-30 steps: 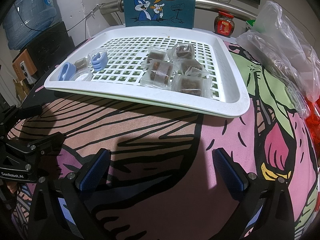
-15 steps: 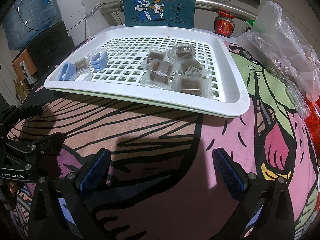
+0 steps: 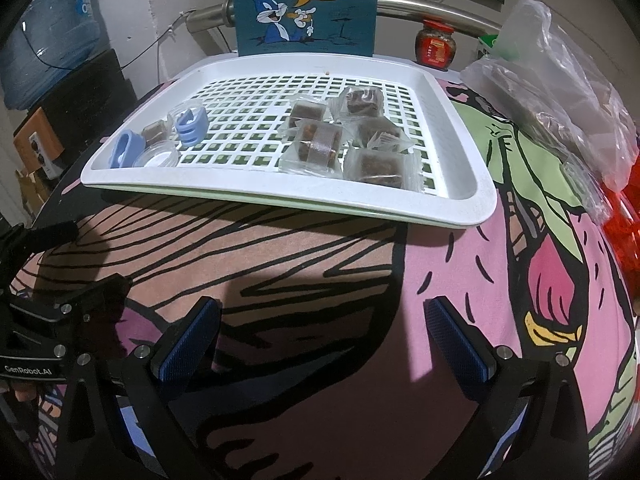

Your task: Organize objects

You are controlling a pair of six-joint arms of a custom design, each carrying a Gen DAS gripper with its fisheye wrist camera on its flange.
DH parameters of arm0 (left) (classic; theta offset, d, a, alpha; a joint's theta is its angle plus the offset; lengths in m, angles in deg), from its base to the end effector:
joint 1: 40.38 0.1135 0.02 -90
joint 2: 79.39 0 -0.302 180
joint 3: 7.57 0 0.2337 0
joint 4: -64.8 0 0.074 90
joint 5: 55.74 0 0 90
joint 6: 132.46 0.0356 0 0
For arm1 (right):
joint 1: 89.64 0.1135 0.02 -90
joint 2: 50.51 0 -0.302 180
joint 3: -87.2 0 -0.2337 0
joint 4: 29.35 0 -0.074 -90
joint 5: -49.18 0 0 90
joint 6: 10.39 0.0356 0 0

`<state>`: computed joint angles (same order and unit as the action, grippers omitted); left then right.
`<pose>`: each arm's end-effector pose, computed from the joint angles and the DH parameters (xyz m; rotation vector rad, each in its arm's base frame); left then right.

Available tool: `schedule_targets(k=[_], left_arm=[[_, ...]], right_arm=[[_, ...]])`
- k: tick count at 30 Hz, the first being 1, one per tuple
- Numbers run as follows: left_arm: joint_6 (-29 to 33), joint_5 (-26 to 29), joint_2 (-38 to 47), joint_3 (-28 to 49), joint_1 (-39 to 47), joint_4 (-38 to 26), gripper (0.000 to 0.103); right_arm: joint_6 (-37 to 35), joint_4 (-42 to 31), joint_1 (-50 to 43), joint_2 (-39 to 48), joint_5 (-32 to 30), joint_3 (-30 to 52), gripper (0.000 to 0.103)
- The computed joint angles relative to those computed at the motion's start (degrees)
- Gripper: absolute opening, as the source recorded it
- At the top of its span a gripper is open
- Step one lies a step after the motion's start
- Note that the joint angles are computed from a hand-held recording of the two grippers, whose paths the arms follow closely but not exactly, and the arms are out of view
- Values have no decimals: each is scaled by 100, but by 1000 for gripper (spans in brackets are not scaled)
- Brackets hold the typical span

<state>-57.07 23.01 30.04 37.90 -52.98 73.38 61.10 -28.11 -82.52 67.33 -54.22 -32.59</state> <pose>0.2796 -0.0554 0.0987 -0.1210 2.5081 0.0563 0.3426 0.0511 0.0927 -0.6481 2.4449 0.2197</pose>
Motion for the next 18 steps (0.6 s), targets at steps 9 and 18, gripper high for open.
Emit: schedule_targets(k=[9,18], left_arm=[[-122,-91,-84,-129,-61,22,103],[-148,-121,-102,-160,-55,27,103]], right_arm=[[-49,27,11,-34,-50,-77,103],[-72,50,38,-67,-55,-140,103]])
